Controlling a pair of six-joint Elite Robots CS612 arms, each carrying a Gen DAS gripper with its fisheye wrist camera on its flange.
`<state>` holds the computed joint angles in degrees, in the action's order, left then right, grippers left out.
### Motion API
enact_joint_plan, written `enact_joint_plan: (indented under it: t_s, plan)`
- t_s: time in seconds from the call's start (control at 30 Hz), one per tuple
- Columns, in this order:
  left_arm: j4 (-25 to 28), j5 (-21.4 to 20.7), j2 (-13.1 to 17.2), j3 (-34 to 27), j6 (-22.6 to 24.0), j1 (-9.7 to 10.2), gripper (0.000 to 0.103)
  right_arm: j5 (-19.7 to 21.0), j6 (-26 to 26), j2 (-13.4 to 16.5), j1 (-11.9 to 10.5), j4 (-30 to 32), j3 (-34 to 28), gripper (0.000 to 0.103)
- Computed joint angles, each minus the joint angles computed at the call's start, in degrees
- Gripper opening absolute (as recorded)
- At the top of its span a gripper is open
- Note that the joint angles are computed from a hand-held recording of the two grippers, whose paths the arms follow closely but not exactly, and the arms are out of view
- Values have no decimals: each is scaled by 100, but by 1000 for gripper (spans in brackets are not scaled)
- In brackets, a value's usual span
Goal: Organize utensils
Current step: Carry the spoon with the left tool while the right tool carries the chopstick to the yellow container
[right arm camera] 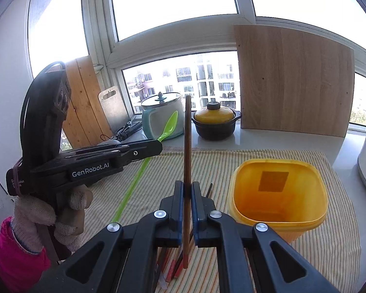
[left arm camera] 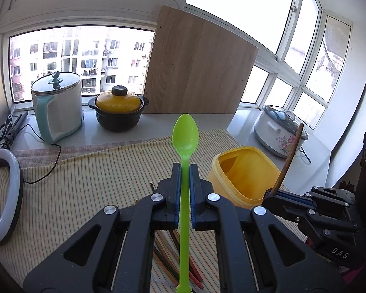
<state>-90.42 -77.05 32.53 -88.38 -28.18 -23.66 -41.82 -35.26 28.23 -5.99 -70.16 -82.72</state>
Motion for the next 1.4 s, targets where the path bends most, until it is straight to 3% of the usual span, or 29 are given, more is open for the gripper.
enact_joint_plan:
  t_s: [0.57, 1.1, 1.4]
  plan:
    - [-915, -235, -441, 830, 34, -36, 4, 719, 666, -602, -276, -633, 755, 4]
    - [-1663, -454, -806, 1898, 9, -51, 4, 305, 1287, -721, -361, -1660, 1248, 3]
    - [-1893, -414, -829, 2207, 55, -64, 4, -40, 1215, -725, -380, -1633, 1460, 4]
